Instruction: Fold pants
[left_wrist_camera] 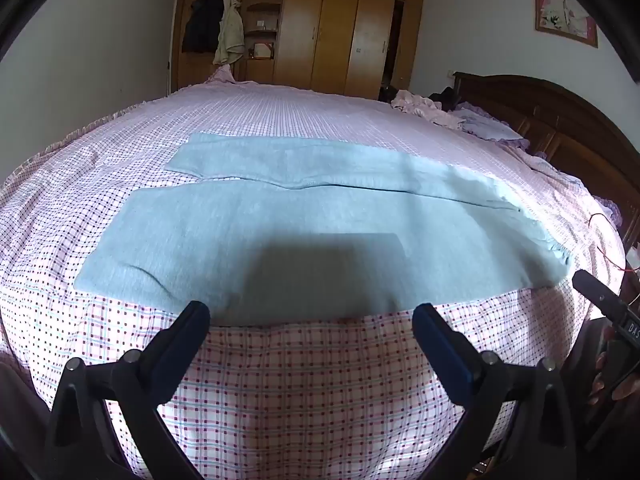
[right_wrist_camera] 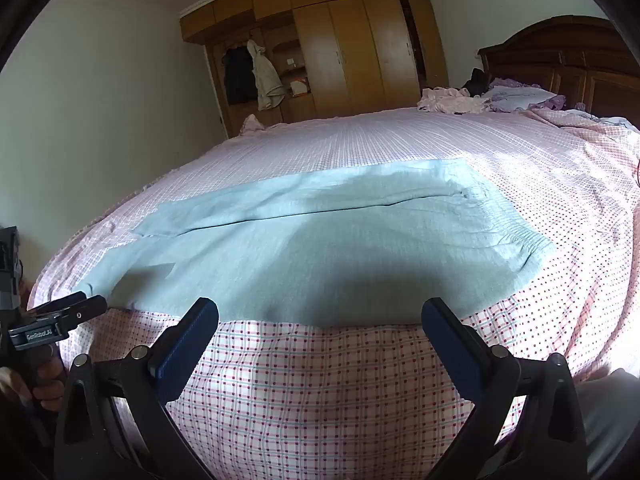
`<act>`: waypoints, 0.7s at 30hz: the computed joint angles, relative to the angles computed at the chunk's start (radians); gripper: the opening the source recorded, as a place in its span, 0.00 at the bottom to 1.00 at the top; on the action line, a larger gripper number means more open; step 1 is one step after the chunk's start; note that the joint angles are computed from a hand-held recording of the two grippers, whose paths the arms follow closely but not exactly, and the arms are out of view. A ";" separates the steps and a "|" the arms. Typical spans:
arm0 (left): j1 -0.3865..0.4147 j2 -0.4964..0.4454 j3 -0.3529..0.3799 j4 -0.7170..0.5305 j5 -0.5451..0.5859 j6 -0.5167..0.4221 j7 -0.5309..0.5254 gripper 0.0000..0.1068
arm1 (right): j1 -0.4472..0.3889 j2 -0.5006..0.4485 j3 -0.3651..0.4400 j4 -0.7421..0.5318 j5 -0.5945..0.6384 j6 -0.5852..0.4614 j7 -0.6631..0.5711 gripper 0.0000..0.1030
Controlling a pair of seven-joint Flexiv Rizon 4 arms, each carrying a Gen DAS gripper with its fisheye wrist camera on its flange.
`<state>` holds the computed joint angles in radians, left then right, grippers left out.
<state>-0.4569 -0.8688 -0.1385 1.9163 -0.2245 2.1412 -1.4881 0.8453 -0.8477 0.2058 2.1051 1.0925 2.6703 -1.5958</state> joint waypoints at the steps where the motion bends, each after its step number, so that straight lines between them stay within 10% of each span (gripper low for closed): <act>1: 0.004 -0.004 -0.004 -0.001 0.005 0.010 -0.005 0.96 | 0.000 0.000 0.000 0.000 0.000 0.000 -0.002 0.95; 21: -0.001 -0.007 0.002 -0.005 0.007 0.000 -0.008 0.96 | 0.007 -0.007 -0.001 -0.012 0.000 -0.003 -0.020 0.95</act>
<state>-0.4580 -0.8759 -0.1368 1.9112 -0.2179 2.1408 -1.4963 0.8519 -0.8543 0.2045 2.0935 1.0921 2.6668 -1.6160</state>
